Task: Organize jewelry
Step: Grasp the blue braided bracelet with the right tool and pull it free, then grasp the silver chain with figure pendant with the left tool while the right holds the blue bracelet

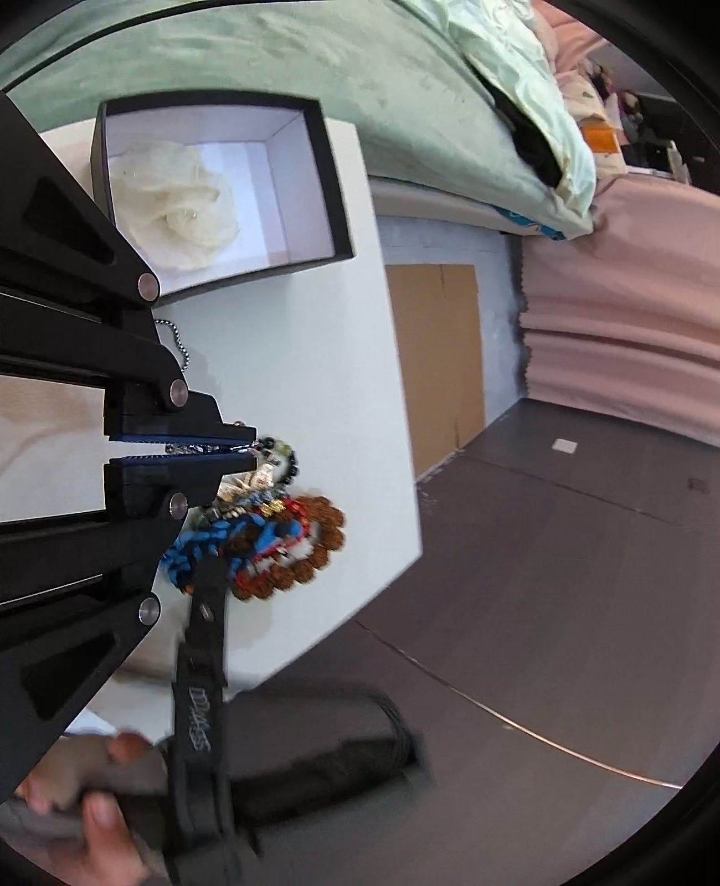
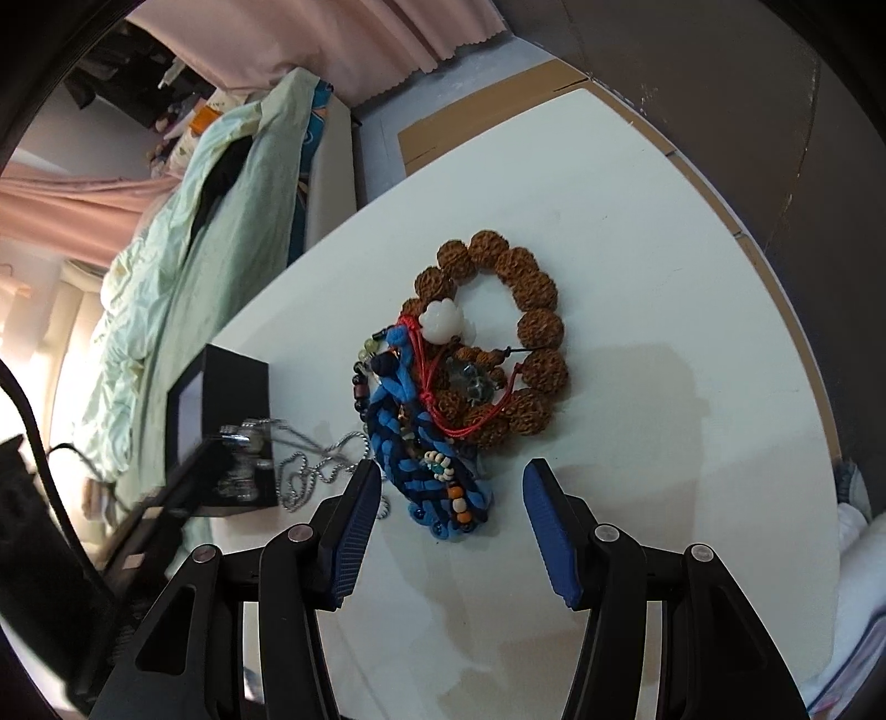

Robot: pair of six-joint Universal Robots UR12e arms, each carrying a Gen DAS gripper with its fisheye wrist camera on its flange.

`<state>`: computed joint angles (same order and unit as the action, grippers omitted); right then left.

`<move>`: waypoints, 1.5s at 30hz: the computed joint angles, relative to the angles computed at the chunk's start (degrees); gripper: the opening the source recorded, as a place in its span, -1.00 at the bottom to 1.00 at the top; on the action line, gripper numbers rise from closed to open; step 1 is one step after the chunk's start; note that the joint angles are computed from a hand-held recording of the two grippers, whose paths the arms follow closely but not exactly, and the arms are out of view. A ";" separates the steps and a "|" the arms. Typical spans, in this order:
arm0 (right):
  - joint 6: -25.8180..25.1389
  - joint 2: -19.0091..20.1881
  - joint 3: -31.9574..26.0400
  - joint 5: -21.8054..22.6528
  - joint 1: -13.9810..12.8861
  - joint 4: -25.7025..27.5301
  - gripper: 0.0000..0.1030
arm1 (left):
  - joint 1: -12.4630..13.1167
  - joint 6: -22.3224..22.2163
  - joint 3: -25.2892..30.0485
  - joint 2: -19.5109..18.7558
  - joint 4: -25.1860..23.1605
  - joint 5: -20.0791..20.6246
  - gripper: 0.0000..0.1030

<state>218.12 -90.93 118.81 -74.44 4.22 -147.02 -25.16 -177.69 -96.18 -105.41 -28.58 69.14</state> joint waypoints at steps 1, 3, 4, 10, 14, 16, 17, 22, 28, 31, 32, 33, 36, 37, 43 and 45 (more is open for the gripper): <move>-0.03 0.37 -0.30 -0.35 0.23 0.48 0.05 | 0.26 -0.44 -0.23 0.32 0.79 -0.59 -1.00; 0.04 0.88 -0.67 -0.70 0.54 0.94 -0.10 | 0.67 -1.31 -0.54 0.91 2.44 -1.45 -1.00; 0.03 0.97 -0.67 -0.81 0.62 0.94 -0.18 | 0.91 -1.85 -0.75 1.27 3.37 -1.97 -1.00; 1.26 0.59 -0.29 -2.26 1.41 -2.27 -0.81 | 1.64 -2.73 -1.40 2.67 5.45 -3.31 -1.00; 1.71 -0.70 0.55 -2.89 1.96 -6.02 -0.81 | 1.27 -1.94 -1.12 2.54 2.33 -2.30 -1.00; 1.99 -1.48 1.20 -2.84 1.88 -7.08 -0.81 | 1.30 -1.67 -0.56 2.28 -1.60 -3.06 -1.00; 1.92 -2.01 1.75 -2.30 1.42 -7.44 -0.81 | 1.18 -1.30 -0.27 2.13 -3.33 -2.98 -1.00; 2.73 -3.70 2.89 -2.41 0.77 -8.35 -0.82 | 0.06 0.41 0.48 1.27 -8.02 -1.30 -0.70; 3.40 -5.18 3.94 -2.32 0.00 -8.89 -0.82 | -1.02 1.64 -0.30 0.75 -6.61 0.93 0.20; 3.42 -5.03 3.86 -2.22 -0.11 -9.21 -0.82 | -1.54 3.21 -0.35 0.33 -6.36 1.96 0.20; 3.38 -5.08 3.87 -2.16 -0.18 -9.19 -0.82 | -1.78 4.00 -0.25 0.16 -6.69 2.48 0.20; 3.40 -5.08 3.84 -2.23 -0.12 -9.18 -0.82 | -2.15 4.70 -0.18 -0.10 -6.62 3.57 0.20; 3.36 -5.23 4.01 -1.97 -0.31 -9.28 -0.81 | -2.93 5.88 -0.23 -0.73 -5.50 6.57 0.16; 3.26 -5.34 4.03 -1.87 -0.41 -9.23 -0.81 | -3.04 6.15 -0.17 -0.92 -5.47 6.92 0.15; 2.95 -5.62 4.06 -1.69 -0.68 -8.98 -0.82 | -3.88 5.97 0.55 -2.32 -5.38 10.76 0.15; 3.11 -5.60 4.05 -1.75 -0.60 -8.95 -0.81 | -4.21 6.17 0.66 -2.65 -5.13 11.94 0.15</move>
<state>221.23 -96.53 122.86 -76.19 3.62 -155.98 -29.37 -171.51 -95.52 -108.07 -33.71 81.08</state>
